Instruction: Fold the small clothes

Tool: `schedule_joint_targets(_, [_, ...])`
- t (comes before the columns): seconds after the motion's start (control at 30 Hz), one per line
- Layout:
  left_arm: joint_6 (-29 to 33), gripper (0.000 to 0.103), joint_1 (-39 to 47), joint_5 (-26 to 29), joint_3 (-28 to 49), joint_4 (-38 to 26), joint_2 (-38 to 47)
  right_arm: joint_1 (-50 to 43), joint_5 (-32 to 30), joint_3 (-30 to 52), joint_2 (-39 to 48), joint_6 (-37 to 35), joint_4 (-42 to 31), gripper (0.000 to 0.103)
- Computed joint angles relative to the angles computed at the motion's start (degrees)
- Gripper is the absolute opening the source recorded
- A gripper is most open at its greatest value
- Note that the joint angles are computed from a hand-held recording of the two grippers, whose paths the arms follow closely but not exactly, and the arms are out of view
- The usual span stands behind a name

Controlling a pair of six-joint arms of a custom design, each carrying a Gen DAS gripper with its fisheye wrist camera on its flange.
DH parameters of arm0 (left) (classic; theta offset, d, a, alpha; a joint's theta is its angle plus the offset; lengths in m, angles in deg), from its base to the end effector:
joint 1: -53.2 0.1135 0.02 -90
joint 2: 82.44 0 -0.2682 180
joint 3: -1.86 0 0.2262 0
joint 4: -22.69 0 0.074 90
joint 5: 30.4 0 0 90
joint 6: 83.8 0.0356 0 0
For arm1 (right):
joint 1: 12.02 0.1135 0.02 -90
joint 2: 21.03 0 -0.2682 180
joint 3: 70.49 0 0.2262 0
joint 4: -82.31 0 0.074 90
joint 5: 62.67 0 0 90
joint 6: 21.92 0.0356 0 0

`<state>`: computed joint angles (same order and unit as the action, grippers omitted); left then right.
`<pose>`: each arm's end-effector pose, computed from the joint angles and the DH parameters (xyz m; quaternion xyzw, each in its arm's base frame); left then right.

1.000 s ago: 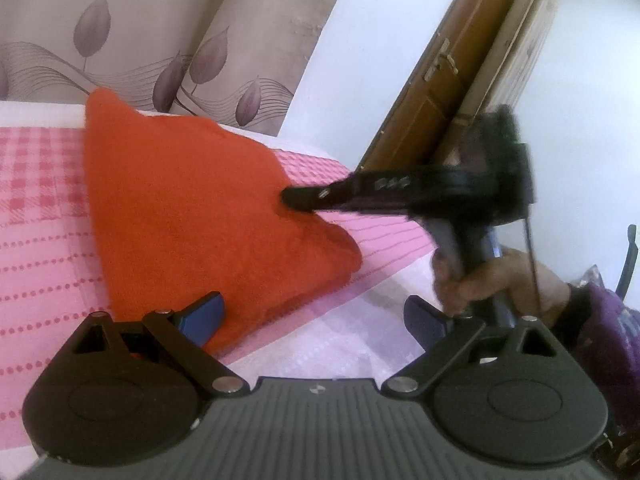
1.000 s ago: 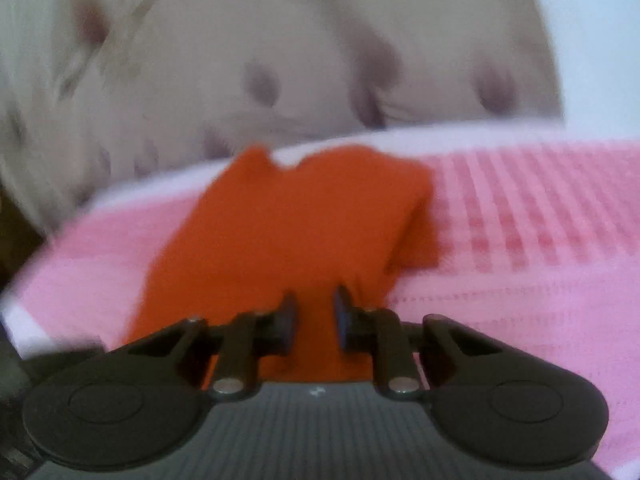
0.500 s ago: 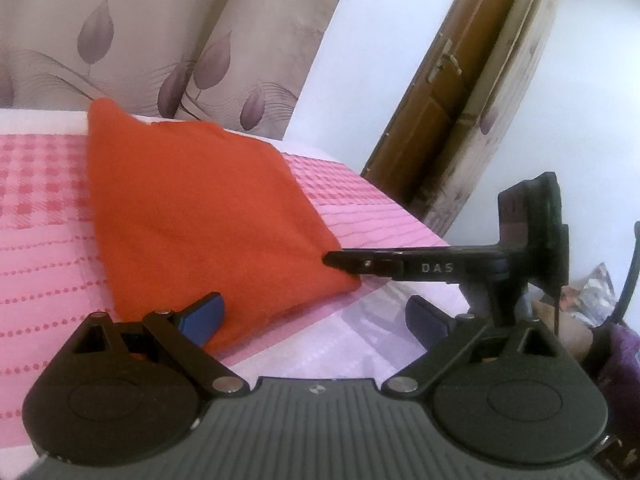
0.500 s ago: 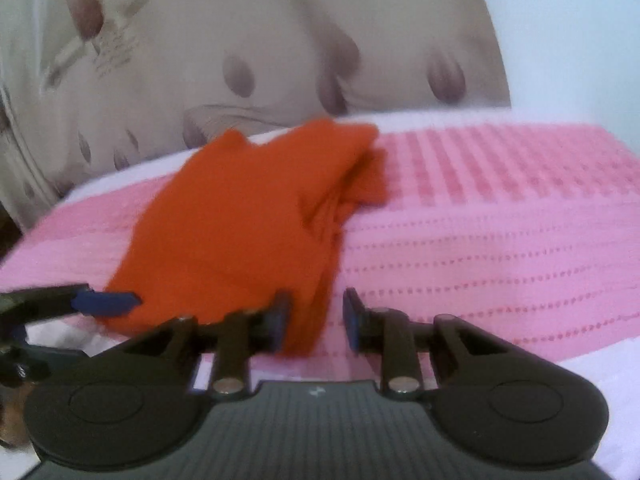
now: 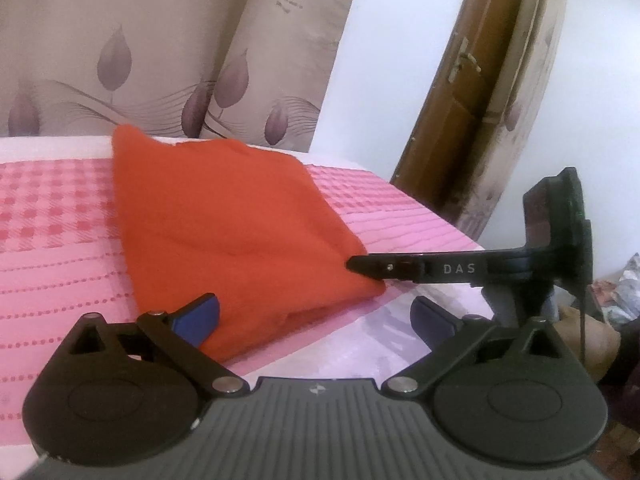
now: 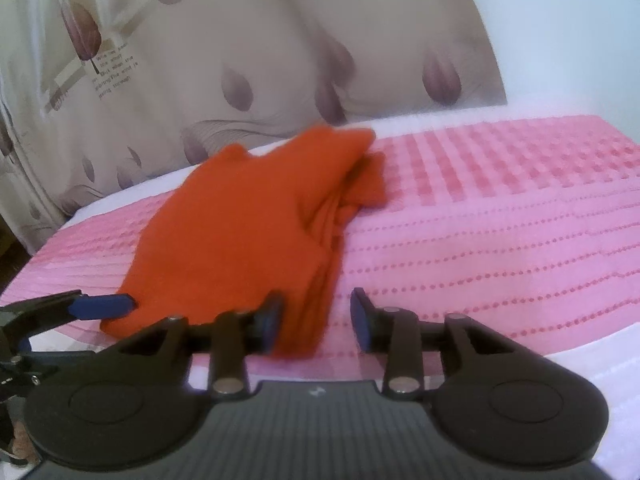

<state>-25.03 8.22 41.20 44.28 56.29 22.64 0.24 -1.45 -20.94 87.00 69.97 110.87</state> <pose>0.2116 -0.1955 0.1192 0.0214 0.8544 -0.2005 0.4789 0.3017 0.0831 0.1232 -0.1997 0.8238 0.2732 0.4547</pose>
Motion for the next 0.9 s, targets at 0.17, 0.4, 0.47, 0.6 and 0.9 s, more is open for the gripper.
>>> schedule_joint_targets(0.17, [0.6,0.101,-0.5,-1.2,1.3,-2.6,-0.1,0.2,1.0,-0.1,0.1,0.3,0.5,0.042])
schedule_joint_targets(0.4, [0.8,0.101,-0.7,-1.5,1.4,-3.1,-0.1,0.1,0.9,-0.2,0.3,0.4,0.8,0.044])
schedule_joint_targets(0.47, [0.8,0.101,-0.7,-1.5,1.4,-3.2,-0.1,-0.2,0.2,-0.1,0.4,0.8,0.9,0.044])
schedule_joint_targets(0.6, [0.8,0.102,-0.8,-1.6,1.7,-3.6,-0.1,-0.3,-0.1,0.0,0.4,0.8,0.8,0.046])
schedule_joint_targets(0.9, [1.3,0.103,0.1,-2.4,-2.9,-0.5,-4.8,-2.6,-7.0,3.6,0.2,0.6,-6.1,0.071])
